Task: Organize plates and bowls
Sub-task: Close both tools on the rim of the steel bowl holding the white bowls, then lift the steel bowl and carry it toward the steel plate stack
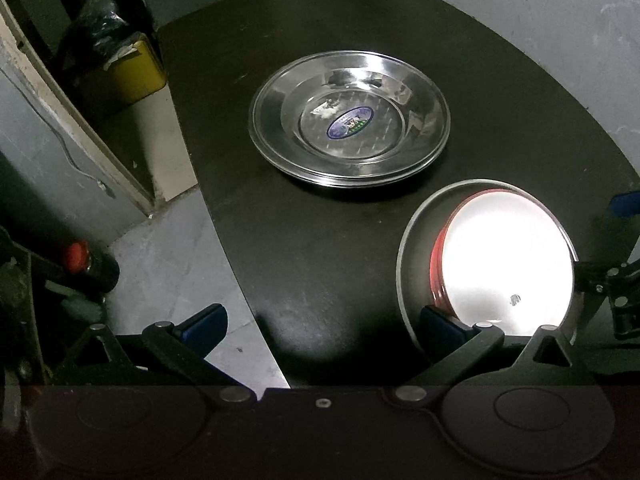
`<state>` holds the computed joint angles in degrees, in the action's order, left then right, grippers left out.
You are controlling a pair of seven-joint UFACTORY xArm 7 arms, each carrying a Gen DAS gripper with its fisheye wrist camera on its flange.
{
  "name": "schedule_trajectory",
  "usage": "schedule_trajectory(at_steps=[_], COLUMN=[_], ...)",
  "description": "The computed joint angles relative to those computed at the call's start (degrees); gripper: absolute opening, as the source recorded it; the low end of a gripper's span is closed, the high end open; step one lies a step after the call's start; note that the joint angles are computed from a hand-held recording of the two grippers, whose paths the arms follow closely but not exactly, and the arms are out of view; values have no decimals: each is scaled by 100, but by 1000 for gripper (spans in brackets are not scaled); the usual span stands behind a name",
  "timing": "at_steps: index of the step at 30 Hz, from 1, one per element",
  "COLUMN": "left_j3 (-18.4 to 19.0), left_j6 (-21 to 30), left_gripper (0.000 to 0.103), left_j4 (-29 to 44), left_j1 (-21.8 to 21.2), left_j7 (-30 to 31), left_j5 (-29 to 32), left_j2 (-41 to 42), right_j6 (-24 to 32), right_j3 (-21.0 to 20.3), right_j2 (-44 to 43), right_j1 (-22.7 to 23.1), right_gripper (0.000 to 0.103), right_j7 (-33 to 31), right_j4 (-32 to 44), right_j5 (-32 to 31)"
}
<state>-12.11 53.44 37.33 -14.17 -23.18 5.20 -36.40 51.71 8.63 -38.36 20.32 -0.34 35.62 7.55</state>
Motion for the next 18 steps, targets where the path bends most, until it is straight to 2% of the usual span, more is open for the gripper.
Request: schedule_trajectory(at_steps=[8, 13, 18], left_j3=[-24, 58, 153], left_j6=[20, -6, -57], left_gripper=[101, 95, 89], left_j4=[57, 30, -1], left_j1=[-6, -58, -78], left_j7=[39, 137, 220], left_j5=[66, -32, -235], left_j2=[88, 29, 6], right_j6=[-39, -67, -46], right_j3=[29, -64, -97], right_j2=[-32, -101, -169], right_j1=[-6, 106, 127], right_gripper=[102, 87, 82], right_j7=[82, -68, -127], right_j4=[-47, -78, -106], right_j5=[-15, 97, 217])
